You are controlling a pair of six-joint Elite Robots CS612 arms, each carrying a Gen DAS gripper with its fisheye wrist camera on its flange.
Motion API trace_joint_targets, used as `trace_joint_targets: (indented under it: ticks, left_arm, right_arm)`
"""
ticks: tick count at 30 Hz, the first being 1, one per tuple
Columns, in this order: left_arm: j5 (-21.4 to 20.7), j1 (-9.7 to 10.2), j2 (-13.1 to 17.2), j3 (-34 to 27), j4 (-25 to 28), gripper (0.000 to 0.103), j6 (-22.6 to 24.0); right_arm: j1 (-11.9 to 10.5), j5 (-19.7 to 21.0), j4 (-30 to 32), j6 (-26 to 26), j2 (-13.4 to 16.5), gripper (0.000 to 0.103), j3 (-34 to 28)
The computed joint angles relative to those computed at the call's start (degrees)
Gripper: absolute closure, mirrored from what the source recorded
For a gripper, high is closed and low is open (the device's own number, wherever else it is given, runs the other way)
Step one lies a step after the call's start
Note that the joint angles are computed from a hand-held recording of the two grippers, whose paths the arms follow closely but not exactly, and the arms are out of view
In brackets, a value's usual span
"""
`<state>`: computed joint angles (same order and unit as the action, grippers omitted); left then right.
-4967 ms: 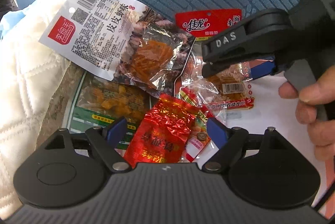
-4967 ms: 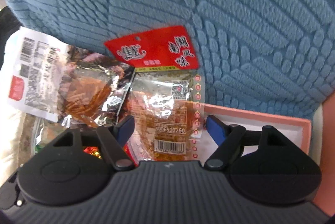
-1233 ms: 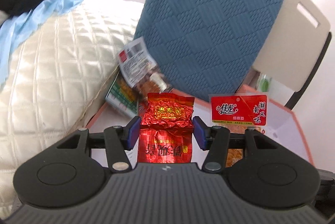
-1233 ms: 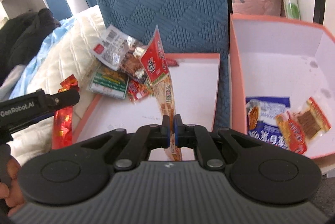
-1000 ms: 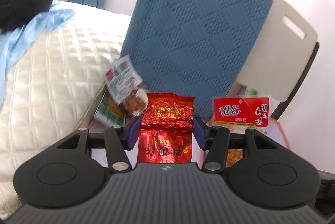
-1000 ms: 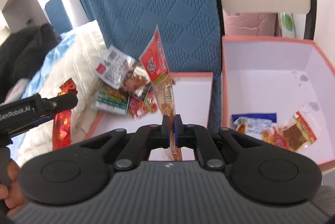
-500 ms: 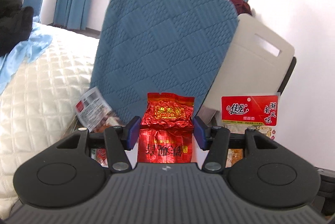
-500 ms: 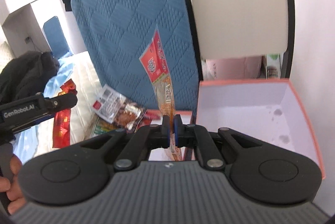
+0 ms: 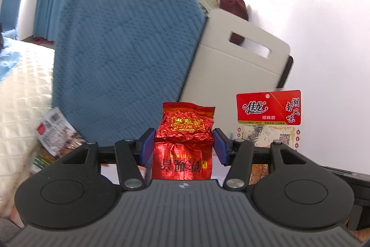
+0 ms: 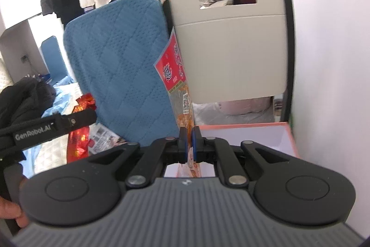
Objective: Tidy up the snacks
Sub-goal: 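Lift both held snacks and carry them over the pink-rimmed white box, then open both grippers to drop the snacks into the box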
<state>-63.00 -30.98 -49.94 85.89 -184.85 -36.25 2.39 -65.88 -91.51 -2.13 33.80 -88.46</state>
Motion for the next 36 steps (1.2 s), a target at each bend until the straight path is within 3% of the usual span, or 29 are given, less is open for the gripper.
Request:
trace_joint_targets:
  ticks: [7, 19, 28, 32, 34, 36]
  left_arm:
    - [-6.27, 0.34, 3.91, -4.18, 3.00, 0.044, -1.71]
    - [-13.27, 0.41, 10.45, -11.43, 10.71, 0.044, -3.81]
    - [-16.85, 0.32, 12.33, -13.53, 14.86, 0.043, -2.46]
    - [-18.82, 0.55, 12.61, -13.61, 14.14, 0.043, -1.79]
    - [-17.57, 0.31, 12.53, -13.55, 14.39, 0.036, -1.18]
    - [-14.90, -0.22, 12.19, -13.59, 16.05, 0.015, -0.25]
  right_arm:
    - [-1.60, -1.89, 1.72, -0.35, 0.74, 0.096, 1.02]
    - [-3.02, -5.66, 8.33, -2.76, 2.53, 0.096, 3.96]
    - [-3.08, -6.79, 11.18, -1.79, 2.50, 0.095, 7.04]
    - [-3.07, -7.36, 11.10, -1.18, 2.37, 0.095, 8.01]
    - [-3.34, -7.08, 11.12, -0.62, 2.54, 0.093, 7.91]
    - [-3.73, -6.20, 10.56, 0.03, 2.77, 0.093, 7.51]
